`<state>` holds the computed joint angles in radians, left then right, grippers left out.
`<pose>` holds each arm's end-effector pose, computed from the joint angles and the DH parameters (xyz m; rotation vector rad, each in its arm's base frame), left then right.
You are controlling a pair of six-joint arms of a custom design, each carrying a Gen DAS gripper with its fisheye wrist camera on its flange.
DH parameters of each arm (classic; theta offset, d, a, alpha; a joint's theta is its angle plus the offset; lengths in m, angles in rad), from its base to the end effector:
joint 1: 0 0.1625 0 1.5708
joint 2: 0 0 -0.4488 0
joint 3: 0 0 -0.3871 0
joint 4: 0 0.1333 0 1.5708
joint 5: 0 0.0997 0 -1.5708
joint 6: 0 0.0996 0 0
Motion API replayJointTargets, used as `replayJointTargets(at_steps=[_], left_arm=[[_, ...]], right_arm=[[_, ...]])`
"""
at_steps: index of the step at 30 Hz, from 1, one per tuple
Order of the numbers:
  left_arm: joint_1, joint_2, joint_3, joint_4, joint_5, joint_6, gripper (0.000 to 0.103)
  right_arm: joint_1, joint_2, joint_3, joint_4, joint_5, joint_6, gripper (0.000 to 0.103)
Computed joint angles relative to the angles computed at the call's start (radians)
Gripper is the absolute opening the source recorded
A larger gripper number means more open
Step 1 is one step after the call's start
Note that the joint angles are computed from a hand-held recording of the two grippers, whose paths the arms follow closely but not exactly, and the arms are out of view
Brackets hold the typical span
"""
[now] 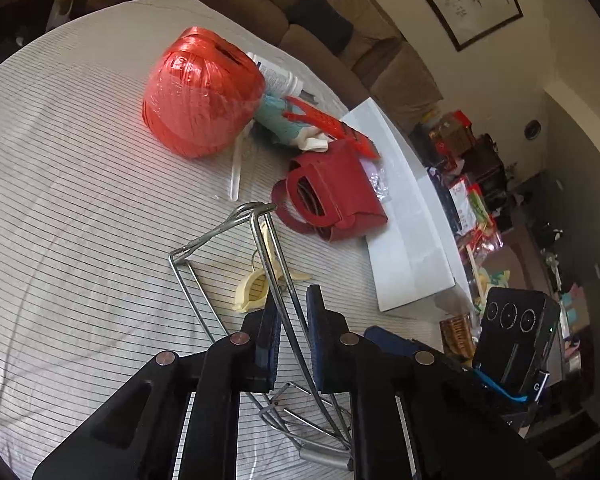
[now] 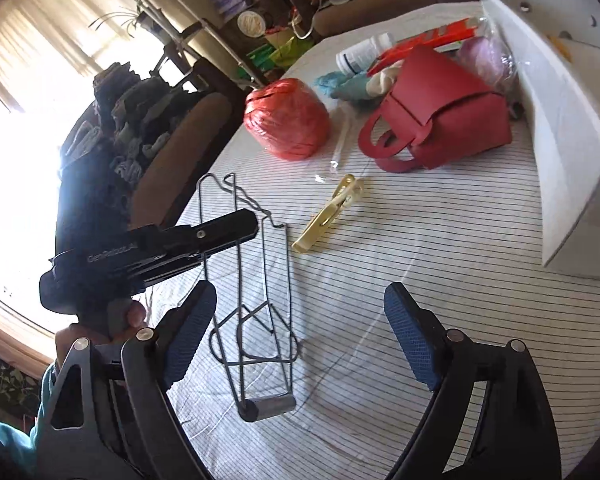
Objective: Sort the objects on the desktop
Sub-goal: 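Carry the wire rack over the white box with the left gripper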
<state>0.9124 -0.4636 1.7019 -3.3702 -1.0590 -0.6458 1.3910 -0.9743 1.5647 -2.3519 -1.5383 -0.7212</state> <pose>-0.2588 -0.6322 -0.0232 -0.1979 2.8659 -1.1109 0.0109 -0.7037 0.2395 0.8267 -2.9612 0.2865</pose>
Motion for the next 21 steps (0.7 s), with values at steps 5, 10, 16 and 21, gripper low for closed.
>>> replayJointTargets(at_steps=[5, 10, 16, 21], left_arm=[[0.004, 0.003, -0.007, 0.057, 0.027, -0.032, 0.013], [0.001, -0.004, -0.033, 0.269, 0.15, -0.136, 0.018], [-0.013, -0.01, -0.027, 0.279, 0.189, -0.098, 0.019], [-0.049, -0.002, -0.016, 0.135, 0.222, 0.066, 0.009]], right_arm=[[0.017, 0.06, -0.073, 0.041, -0.049, 0.007, 0.061], [0.029, 0.105, -0.086, 0.053, -0.109, 0.015, 0.058], [0.057, 0.139, -0.071, 0.03, -0.156, -0.017, 0.053], [0.079, 0.16, -0.062, 0.017, -0.18, -0.047, 0.022]])
